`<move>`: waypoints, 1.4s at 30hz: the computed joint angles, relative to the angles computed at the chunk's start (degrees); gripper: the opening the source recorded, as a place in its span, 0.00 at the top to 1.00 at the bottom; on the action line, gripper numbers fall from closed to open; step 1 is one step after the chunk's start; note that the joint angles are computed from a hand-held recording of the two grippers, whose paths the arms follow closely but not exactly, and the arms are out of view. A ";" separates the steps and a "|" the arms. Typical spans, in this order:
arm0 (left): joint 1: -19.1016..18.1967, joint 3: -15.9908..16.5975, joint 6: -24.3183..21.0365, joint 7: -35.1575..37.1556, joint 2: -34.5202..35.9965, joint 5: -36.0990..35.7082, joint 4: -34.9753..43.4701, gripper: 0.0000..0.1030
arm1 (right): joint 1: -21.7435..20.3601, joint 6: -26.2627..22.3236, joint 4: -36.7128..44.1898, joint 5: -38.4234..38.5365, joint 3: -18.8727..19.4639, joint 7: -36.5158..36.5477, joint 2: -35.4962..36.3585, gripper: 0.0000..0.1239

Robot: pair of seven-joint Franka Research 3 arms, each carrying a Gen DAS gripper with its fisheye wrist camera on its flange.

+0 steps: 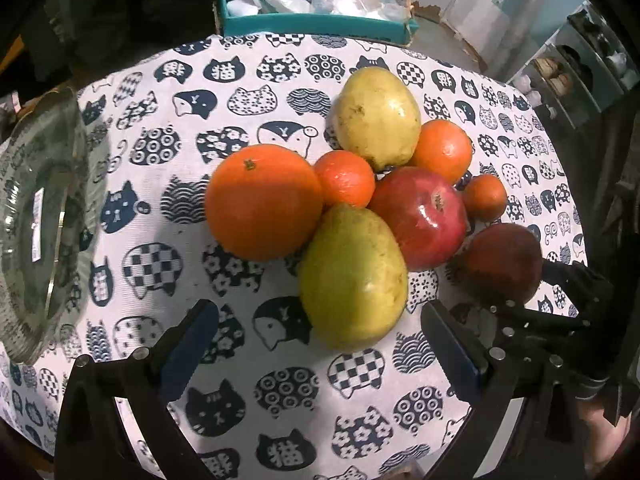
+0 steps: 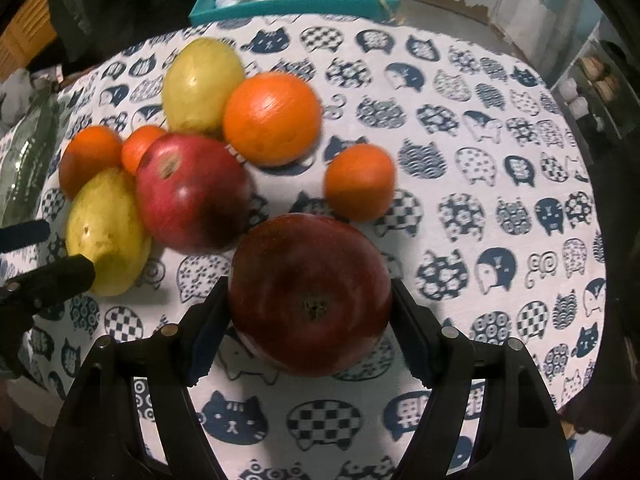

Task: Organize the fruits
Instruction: 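Move both tools down toward the fruit cluster, then close the left tool on the yellow pear while the right tool grasps the pomegranate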

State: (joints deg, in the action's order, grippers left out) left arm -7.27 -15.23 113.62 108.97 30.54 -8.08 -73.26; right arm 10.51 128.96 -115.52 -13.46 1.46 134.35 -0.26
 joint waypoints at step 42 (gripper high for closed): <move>2.30 -0.74 6.34 5.70 -5.81 -4.28 -6.44 0.39 | 0.68 2.21 4.33 -10.01 0.75 5.27 -0.85 0.39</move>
State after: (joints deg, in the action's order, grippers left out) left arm -4.97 -15.97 119.96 114.67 24.72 -12.36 -79.70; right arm 11.18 131.17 -111.19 -23.47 2.21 139.62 -1.11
